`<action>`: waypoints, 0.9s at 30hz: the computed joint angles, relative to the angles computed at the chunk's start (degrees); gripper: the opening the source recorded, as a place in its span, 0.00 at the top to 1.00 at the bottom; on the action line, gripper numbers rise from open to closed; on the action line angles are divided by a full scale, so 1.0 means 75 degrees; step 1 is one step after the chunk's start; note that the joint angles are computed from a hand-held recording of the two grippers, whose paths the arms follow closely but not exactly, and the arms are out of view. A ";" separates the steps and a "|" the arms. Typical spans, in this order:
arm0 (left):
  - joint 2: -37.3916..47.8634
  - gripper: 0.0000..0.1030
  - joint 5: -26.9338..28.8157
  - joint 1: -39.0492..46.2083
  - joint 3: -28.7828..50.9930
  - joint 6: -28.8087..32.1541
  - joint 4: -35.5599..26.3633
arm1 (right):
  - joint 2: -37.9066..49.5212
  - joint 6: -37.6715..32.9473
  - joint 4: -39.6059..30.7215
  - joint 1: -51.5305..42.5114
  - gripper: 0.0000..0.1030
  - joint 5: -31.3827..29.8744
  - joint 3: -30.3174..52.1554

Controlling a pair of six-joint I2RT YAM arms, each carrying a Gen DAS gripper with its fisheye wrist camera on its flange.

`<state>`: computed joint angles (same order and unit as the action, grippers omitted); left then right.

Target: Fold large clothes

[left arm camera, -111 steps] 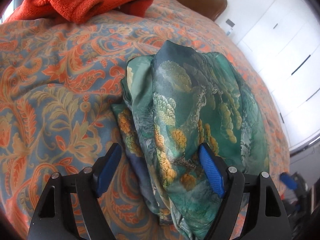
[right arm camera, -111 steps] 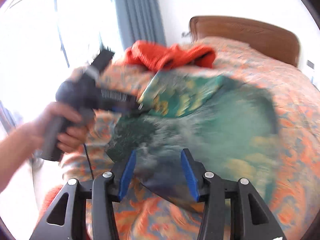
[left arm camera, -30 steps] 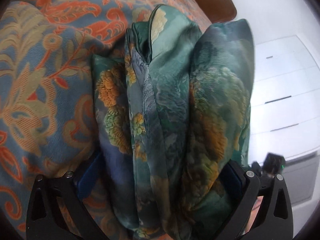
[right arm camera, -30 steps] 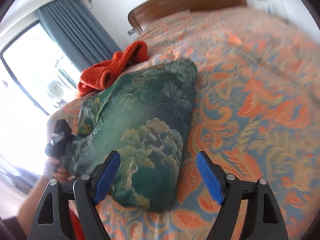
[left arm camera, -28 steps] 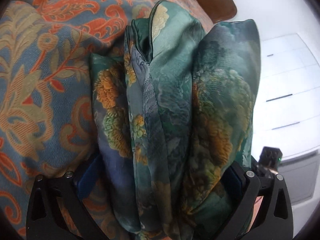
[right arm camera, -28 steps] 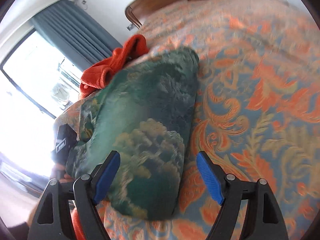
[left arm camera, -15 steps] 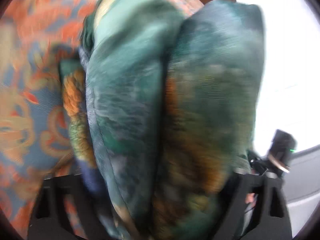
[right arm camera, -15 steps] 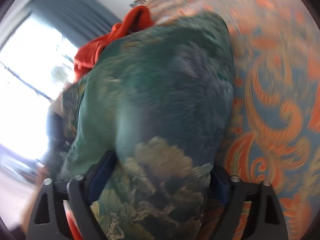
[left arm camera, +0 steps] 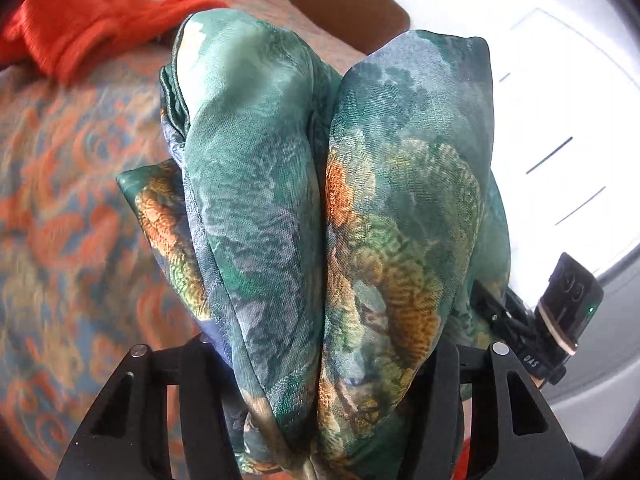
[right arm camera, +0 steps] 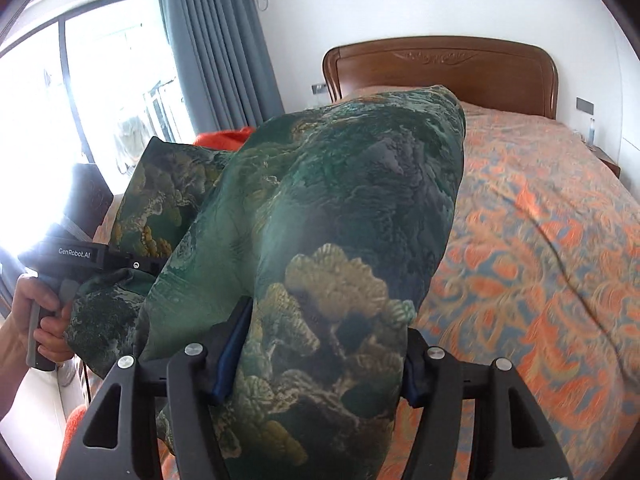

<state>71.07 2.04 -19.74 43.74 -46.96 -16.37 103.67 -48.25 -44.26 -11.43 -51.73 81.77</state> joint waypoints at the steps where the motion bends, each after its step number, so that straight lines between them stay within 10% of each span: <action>1: 0.0379 0.46 0.0065 0.0157 0.0262 0.0102 0.0093 | 0.0193 0.0183 0.0033 0.0077 0.40 -0.0006 0.0303; 7: 0.2536 0.45 0.0301 0.0761 0.1722 0.0525 0.0425 | 0.1395 0.1080 0.0059 0.0561 0.40 0.0138 0.1738; 12: 0.5001 0.16 0.0245 0.0879 0.2770 0.0058 0.0665 | 0.3877 0.1708 -0.1409 0.0857 0.33 0.0721 0.4429; 15: 0.4696 0.12 0.0327 0.0877 0.1860 -0.0391 0.1900 | 0.5641 0.2118 -0.2798 0.0845 0.15 0.0953 0.6476; 18: 0.3598 0.13 -0.0257 0.0531 0.1155 -0.0239 0.1792 | 0.5457 0.1907 -0.2953 0.0505 0.09 0.0284 0.6289; 23: 0.2252 0.02 -0.4297 -0.1601 0.1671 0.0329 -0.0660 | 0.2862 0.1040 -0.1081 -0.0228 0.09 0.0131 0.3134; 27: 0.2440 0.00 -0.7321 -0.3719 0.2948 -0.1345 -0.3574 | 0.0046 0.0608 0.0856 -0.0922 0.09 0.0457 0.0073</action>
